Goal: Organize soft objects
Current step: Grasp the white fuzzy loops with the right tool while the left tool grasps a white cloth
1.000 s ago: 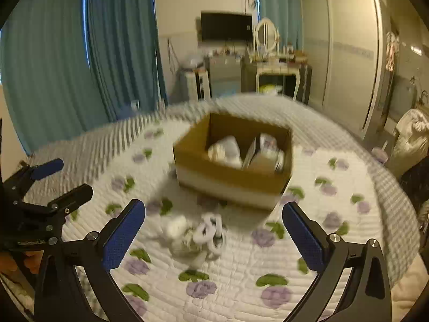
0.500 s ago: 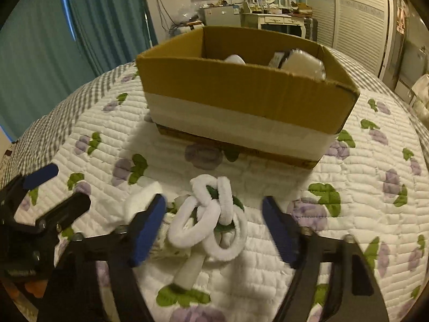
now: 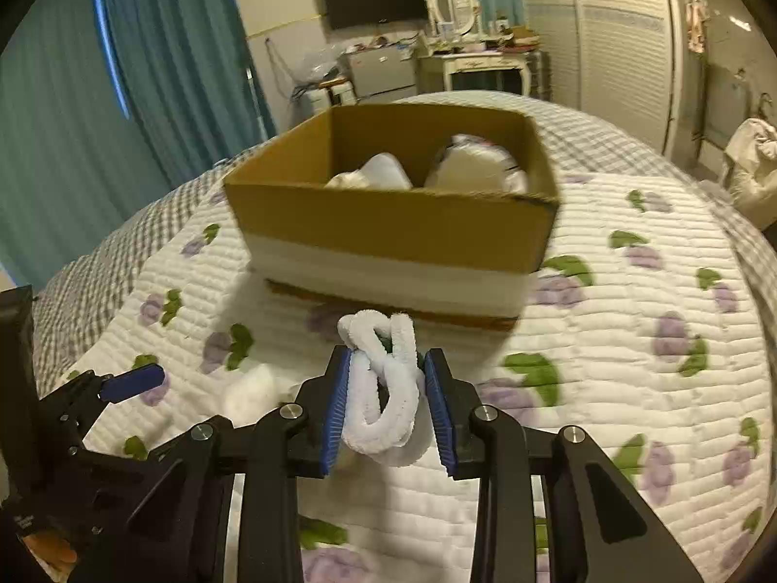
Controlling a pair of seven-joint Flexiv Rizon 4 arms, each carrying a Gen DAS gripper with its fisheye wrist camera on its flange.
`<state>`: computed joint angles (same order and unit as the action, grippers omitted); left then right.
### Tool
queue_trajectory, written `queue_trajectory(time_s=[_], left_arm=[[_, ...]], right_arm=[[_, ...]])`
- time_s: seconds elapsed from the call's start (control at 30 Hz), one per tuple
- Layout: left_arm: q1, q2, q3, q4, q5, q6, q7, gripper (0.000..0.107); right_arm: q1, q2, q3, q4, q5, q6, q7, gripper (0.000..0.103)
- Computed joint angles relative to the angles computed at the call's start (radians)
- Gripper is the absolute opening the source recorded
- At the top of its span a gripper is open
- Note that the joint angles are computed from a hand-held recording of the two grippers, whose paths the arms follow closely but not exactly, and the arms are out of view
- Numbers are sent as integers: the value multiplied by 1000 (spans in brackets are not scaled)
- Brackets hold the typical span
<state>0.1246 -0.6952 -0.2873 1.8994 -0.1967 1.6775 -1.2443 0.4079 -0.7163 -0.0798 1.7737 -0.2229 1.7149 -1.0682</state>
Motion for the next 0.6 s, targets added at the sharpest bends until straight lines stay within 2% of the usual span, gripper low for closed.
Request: queue_trajectory(time_s=[0.03,0.07,0.2,0.23,0.27,0.33,0.47,0.6], left_arm=[[-12,-4,12,-11,-3,-9,-2,90],[-22,-11,21,-25,-7,-21,-3,79],[-15,-42,-1,-65,-24,-85,27,75],[-15,-44,-2,-70,-26,-95,36,69],[-8,-49,-15,-73,-27,-112,55,62],[-2,-53,-26,-72,-34,-120,81,56],[57,-48,-105,-42,-49,-109,140,32],[50,-22,-98,-18,-58,-92,151,32]], right_arm=[[7,2,-13,4,4,3,2,31],[11,3,-21,7,7,4,4,31],[0,-5,-13,-1,9,1,6,31],[1,-8,-13,-3,8,0,6,31],[2,-10,-14,-5,6,-3,5,31],[2,-14,-14,-5,6,-2,4,31],[-7,-16,-5,-5,6,0,3,31],[-8,-7,-3,9,10,17,-1,31]])
